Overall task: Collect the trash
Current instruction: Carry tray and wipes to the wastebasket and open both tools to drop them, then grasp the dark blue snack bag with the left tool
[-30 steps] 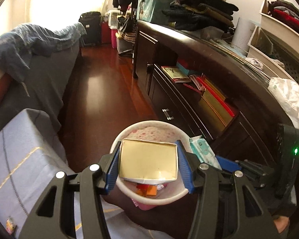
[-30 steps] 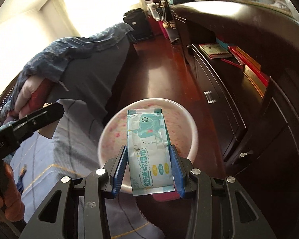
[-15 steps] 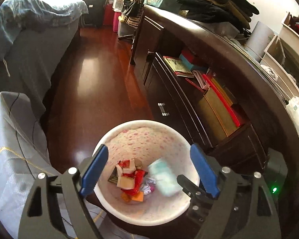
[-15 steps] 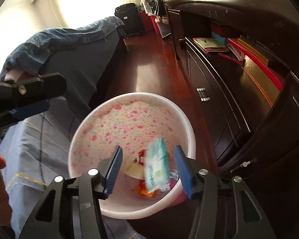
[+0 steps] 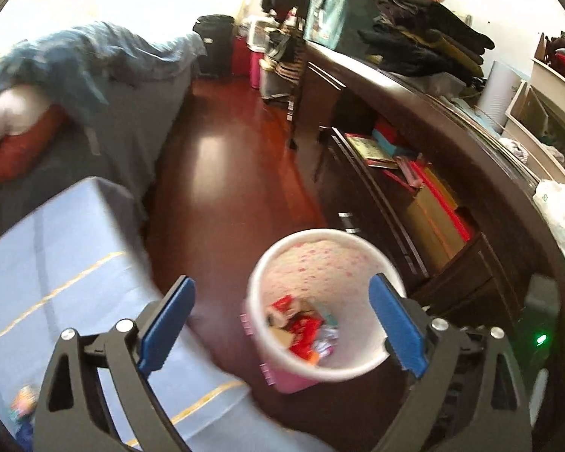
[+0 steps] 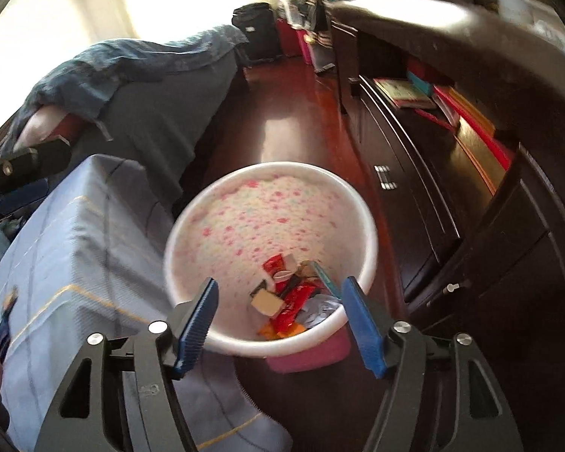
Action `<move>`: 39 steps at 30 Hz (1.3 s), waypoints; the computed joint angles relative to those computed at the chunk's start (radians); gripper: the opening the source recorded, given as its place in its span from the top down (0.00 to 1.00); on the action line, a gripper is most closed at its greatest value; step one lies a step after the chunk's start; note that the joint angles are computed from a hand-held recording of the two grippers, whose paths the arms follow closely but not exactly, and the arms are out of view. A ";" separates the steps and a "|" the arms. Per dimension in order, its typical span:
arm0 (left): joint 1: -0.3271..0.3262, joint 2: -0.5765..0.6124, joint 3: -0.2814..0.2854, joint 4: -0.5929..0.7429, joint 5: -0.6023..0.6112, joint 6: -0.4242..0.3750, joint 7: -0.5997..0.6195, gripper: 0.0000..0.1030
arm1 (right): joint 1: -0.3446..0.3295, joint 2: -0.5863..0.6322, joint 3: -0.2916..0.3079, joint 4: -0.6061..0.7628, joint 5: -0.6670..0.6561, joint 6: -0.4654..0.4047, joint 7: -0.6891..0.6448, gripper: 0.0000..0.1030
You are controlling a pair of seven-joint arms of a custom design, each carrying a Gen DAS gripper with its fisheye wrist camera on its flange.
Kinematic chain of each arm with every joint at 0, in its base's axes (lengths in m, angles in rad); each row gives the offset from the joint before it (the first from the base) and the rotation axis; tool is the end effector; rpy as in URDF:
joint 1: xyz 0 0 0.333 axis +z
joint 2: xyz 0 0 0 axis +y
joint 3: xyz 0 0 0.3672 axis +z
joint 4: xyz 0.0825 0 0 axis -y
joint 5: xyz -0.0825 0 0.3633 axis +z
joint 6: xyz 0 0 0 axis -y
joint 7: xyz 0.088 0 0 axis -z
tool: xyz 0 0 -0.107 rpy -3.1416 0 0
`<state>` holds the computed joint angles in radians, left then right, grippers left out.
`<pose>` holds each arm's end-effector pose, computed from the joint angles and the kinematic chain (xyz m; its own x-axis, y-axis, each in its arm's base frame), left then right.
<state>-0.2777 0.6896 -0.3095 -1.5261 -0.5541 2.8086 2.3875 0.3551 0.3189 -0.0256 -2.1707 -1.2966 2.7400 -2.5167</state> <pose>0.6810 -0.3494 0.3783 -0.7466 -0.6506 0.1391 -0.5541 0.4923 -0.6713 0.5255 0.2202 0.3177 -0.5747 -0.7915 -0.2079 -0.5842 0.5748 -0.5730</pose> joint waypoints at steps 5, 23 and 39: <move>0.074 -0.107 -0.005 -0.164 -0.033 0.099 0.082 0.04 | 0.033 -0.002 0.027 0.060 -0.006 0.011 -0.079 0.26; 0.287 -0.133 0.138 -0.276 0.020 0.034 0.212 0.04 | 0.139 0.198 0.056 0.390 0.294 0.123 -0.655 0.23; 0.420 -0.161 0.009 -0.356 -0.191 0.066 0.564 0.76 | 0.147 0.448 0.101 0.788 0.659 0.056 -1.175 0.23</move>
